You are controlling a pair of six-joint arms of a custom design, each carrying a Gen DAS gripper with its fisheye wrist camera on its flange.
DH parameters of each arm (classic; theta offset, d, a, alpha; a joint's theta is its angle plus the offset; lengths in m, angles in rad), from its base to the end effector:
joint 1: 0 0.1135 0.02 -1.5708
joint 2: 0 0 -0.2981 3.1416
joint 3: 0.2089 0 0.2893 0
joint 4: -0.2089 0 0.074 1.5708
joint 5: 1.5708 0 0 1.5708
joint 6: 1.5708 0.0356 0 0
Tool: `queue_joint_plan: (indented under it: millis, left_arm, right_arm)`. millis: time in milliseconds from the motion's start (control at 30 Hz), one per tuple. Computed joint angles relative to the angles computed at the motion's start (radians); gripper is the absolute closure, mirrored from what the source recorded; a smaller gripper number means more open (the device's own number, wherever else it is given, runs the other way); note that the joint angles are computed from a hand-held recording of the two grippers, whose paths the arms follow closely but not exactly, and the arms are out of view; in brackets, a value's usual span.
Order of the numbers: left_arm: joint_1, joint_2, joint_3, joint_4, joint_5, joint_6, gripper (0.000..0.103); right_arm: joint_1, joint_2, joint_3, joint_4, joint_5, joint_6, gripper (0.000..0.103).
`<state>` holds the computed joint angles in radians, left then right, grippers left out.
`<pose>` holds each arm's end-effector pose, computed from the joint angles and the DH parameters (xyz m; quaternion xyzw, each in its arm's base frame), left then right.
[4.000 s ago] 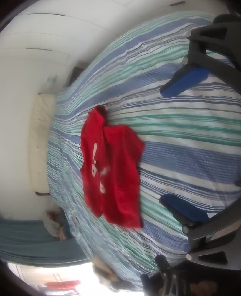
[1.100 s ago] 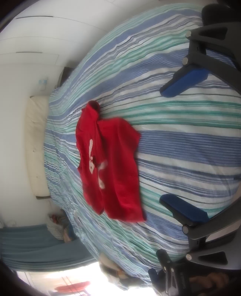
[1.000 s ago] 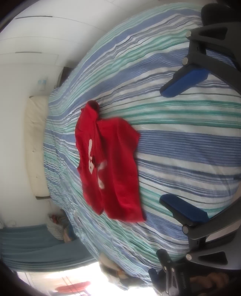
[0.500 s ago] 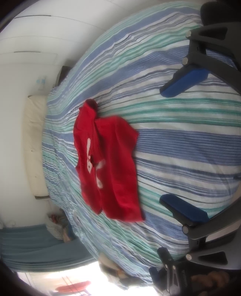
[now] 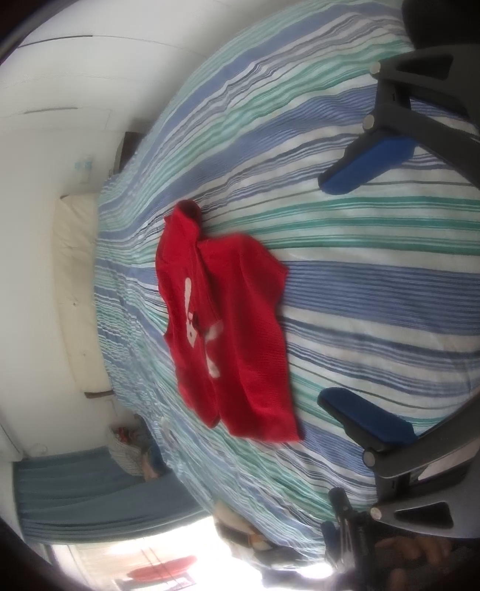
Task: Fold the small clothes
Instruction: 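Grasp the sweater hem with the left gripper while the right gripper grasps the hem too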
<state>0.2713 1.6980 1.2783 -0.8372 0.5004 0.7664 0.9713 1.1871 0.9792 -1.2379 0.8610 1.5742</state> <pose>0.3641 0.0836 0.2486 0.2720 0.9183 -0.1373 0.2528 0.1407 0.1580 0.2938 0.2942 0.8583 -0.0681 0.4148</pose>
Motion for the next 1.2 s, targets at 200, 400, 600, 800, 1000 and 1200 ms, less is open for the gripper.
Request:
queue_joint_plan:
  millis: [200, 400, 600, 800, 1000, 1200]
  left_arm:
    - [-0.125, 0.22, 0.185, -0.189, 0.095, -0.037, 0.001]
    - [-0.195, 0.244, 0.167, -0.084, 0.11, -0.159, 0.019]
    - [-0.192, 0.25, 0.194, -0.066, 0.108, -0.242, 0.1]
    - [-0.063, 0.244, 0.35, -0.377, 0.169, 0.051, 0.1]
    - [-0.115, 0.164, 0.159, -0.229, 0.015, 0.1, 0.099]
    - [-0.085, 0.196, 0.16, -0.213, 0.06, 0.039, 0.084]
  right_arm:
    - [-0.374, -0.313, -0.298, 0.512, -0.267, -0.495, 0.0]
    - [-0.96, -0.209, -0.549, 1.124, -1.024, -0.708, 0.036]
    - [-1.029, -0.036, -0.591, 1.416, -1.136, -0.638, 0.097]
    - [-0.795, -0.468, -0.498, 0.946, -0.865, -0.685, 0.098]
    - [-0.613, -0.545, -0.439, 0.617, -0.702, -0.635, 0.098]
    - [-0.723, -0.576, -0.56, 0.691, -0.767, -0.607, 0.092]
